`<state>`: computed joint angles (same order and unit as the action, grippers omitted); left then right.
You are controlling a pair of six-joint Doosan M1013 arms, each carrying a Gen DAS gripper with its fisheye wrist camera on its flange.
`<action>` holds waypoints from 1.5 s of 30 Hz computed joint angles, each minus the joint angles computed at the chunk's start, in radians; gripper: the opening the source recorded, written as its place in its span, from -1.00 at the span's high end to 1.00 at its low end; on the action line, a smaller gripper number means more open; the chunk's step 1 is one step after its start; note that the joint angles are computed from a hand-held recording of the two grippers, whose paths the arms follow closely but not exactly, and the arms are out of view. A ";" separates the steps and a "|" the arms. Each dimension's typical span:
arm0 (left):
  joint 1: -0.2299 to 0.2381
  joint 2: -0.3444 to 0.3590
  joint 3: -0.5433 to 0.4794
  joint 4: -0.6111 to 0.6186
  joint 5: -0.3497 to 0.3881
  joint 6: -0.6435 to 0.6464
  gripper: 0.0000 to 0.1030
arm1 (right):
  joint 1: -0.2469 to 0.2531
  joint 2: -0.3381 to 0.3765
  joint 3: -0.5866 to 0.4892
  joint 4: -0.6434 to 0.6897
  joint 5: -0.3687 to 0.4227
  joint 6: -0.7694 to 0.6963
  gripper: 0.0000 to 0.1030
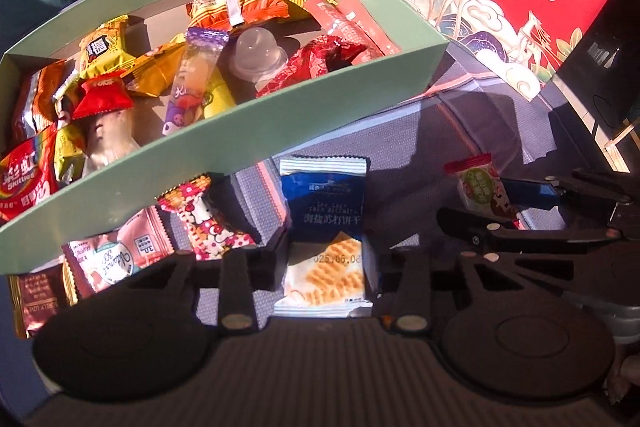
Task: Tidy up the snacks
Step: 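Grasp the blue biscuit pack with the left tool while the right tool grasps the green-and-red candy, then lower the biscuit pack and candy into the green box, open both tools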
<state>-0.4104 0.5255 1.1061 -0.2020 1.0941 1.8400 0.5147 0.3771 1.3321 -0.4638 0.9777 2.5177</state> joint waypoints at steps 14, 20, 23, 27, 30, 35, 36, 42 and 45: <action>-0.008 -0.015 0.023 0.023 -0.036 -0.001 0.29 | -0.022 -0.032 0.027 0.045 -0.036 0.045 0.52; 0.019 -0.039 0.030 -0.049 -0.043 -0.005 0.29 | -0.027 -0.051 0.022 0.046 -0.067 0.076 0.52; 0.037 -0.056 0.034 -0.090 -0.062 -0.011 0.29 | -0.025 -0.051 0.002 0.037 -0.082 0.066 0.52; 0.057 -0.058 0.009 -0.103 -0.084 -0.032 0.29 | -0.026 -0.032 -0.047 0.043 -0.089 0.017 0.52; 0.069 -0.045 -0.026 -0.091 -0.099 -0.050 0.29 | -0.034 -0.009 -0.091 0.056 -0.094 -0.022 0.52; 0.085 0.012 -0.128 -0.046 -0.089 -0.087 0.29 | -0.063 0.061 -0.212 0.114 -0.079 -0.109 0.52; 0.089 0.027 -0.152 -0.037 -0.081 -0.097 0.29 | -0.068 0.073 -0.232 0.123 -0.075 -0.120 0.52; 0.100 0.148 -0.346 0.011 -0.001 -0.147 0.29 | -0.108 0.190 -0.422 0.205 -0.035 -0.209 0.52; 0.099 0.211 -0.446 0.033 0.045 -0.162 0.29 | -0.120 0.250 -0.519 0.245 -0.006 -0.249 0.52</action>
